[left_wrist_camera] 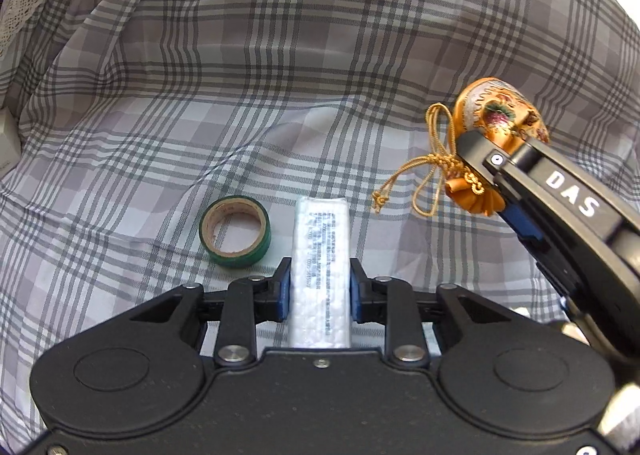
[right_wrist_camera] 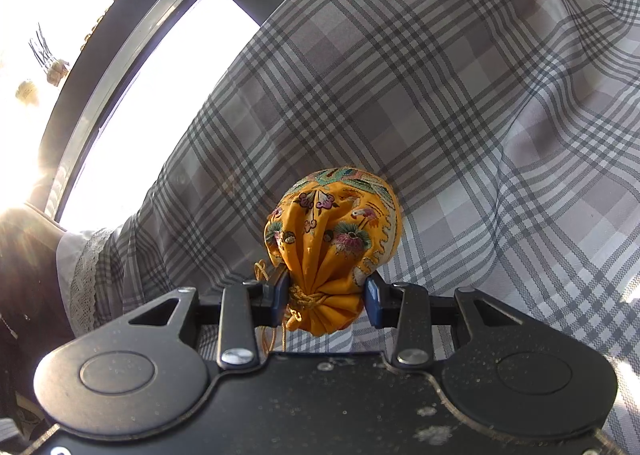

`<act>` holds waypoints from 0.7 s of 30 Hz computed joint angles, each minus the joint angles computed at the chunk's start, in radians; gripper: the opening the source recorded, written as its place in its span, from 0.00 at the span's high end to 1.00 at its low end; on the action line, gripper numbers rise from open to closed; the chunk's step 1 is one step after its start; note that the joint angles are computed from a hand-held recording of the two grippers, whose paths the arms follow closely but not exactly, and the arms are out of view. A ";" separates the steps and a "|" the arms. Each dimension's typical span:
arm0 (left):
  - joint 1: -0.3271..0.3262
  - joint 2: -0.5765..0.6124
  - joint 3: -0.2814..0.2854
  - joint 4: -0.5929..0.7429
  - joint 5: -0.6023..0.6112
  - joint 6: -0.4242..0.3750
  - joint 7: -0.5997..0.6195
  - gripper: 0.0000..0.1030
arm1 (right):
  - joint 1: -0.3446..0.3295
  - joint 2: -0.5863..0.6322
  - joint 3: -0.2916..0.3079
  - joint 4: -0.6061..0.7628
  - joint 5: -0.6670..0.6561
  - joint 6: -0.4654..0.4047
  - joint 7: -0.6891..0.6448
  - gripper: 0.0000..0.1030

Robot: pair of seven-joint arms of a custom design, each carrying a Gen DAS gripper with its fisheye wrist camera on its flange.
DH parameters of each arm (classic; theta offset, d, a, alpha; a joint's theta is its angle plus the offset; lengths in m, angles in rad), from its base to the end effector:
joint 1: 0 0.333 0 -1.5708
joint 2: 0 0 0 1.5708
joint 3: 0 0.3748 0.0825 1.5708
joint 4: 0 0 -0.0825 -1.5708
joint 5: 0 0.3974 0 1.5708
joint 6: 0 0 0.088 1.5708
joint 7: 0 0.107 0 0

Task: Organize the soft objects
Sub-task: 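Carry the pouch and the white box toward the gold tin with both tools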

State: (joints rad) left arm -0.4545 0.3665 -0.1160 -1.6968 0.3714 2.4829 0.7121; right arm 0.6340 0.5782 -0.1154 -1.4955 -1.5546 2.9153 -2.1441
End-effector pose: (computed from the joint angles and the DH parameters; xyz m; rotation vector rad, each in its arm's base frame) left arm 0.6147 -0.3825 0.4776 -2.0444 1.9278 -0.5749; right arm 0.6276 0.4524 0.4219 -0.9835 1.8075 -0.3112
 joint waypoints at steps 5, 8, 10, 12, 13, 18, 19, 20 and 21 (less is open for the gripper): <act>0.027 -0.140 -0.022 -0.139 -0.019 0.050 -0.004 0.74 | 0.001 -0.026 0.028 -0.002 0.158 -0.062 -0.289 0.65; 0.054 -0.220 -0.044 -0.214 -0.031 0.071 -0.007 0.74 | 0.018 -0.084 0.008 -0.040 0.179 -0.022 -0.315 0.65; 0.070 -0.270 -0.058 -0.257 -0.019 0.075 -0.024 0.74 | 0.034 -0.143 0.011 -0.084 0.169 -0.041 -0.350 0.65; 0.090 -0.323 -0.076 -0.304 -0.015 0.076 -0.029 0.74 | 0.042 -0.207 0.035 -0.133 0.169 -0.083 -0.412 0.64; 0.100 -0.343 -0.087 -0.321 -0.015 0.074 -0.032 0.74 | 0.044 -0.242 0.050 -0.163 0.159 -0.097 -0.429 0.64; 0.142 -0.465 -0.139 -0.430 -0.069 0.076 0.016 0.74 | 0.042 -0.418 0.145 -0.335 0.161 -0.186 -0.507 0.65; 0.149 -0.486 -0.149 -0.448 -0.080 0.076 0.023 0.74 | 0.040 -0.452 0.166 -0.370 0.171 -0.205 -0.517 0.65; 0.155 -0.507 -0.158 -0.467 -0.093 0.076 0.031 0.74 | 0.039 -0.491 0.188 -0.411 0.180 -0.222 -0.522 0.65; 0.159 -0.533 -0.167 -0.490 -0.110 0.075 0.041 0.74 | 0.036 -0.524 0.209 -0.445 0.196 -0.236 -0.526 0.65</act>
State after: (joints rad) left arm -0.2953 -0.1662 -0.2830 -2.1872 0.2610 2.5583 0.7534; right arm 0.6703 0.0542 0.0932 -1.9409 -1.3586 2.6797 -2.6704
